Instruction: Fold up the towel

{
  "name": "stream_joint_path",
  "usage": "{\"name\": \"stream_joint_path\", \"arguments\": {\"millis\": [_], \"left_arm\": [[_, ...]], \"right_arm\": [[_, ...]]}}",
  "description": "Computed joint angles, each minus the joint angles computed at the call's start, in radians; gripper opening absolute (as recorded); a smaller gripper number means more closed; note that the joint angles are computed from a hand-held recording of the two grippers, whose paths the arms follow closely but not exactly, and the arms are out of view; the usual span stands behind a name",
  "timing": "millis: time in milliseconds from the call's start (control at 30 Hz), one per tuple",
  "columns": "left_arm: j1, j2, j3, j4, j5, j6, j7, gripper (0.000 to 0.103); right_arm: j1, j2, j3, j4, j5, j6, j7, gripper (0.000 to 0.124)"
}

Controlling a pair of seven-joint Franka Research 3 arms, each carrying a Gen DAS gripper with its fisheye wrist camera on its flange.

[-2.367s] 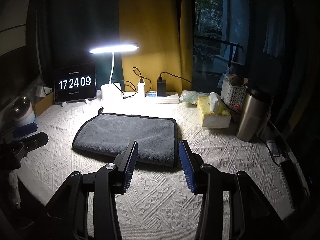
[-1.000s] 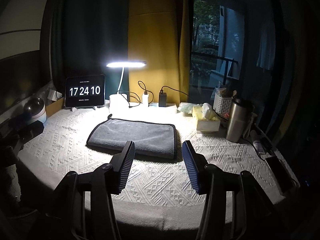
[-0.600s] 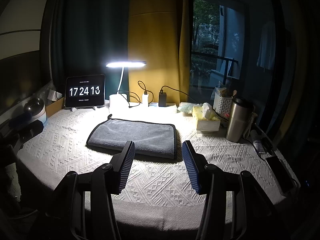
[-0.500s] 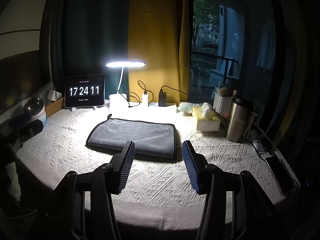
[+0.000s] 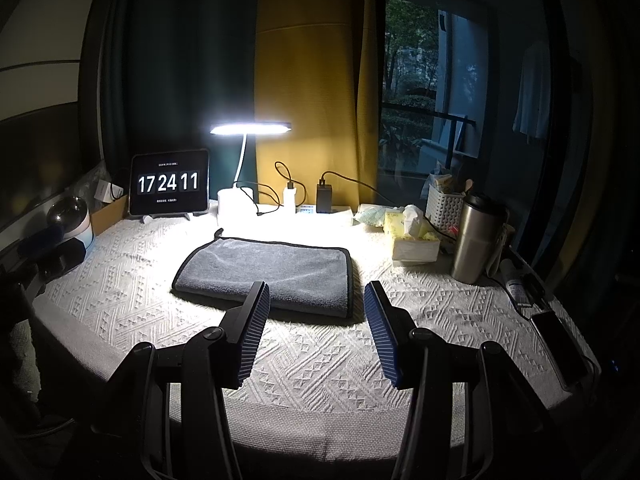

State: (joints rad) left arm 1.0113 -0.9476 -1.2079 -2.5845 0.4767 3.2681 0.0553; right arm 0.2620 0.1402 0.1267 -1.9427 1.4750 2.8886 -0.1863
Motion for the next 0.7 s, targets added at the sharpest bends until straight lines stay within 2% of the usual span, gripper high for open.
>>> {"name": "stream_joint_path", "arguments": {"millis": [700], "left_arm": [[-0.002, 0.004, 0.002, 0.000, 0.004, -0.006, -0.007, 0.093]], "right_arm": [[-0.001, 0.003, 0.002, 0.002, -0.003, 0.002, 0.004, 0.052]]}}
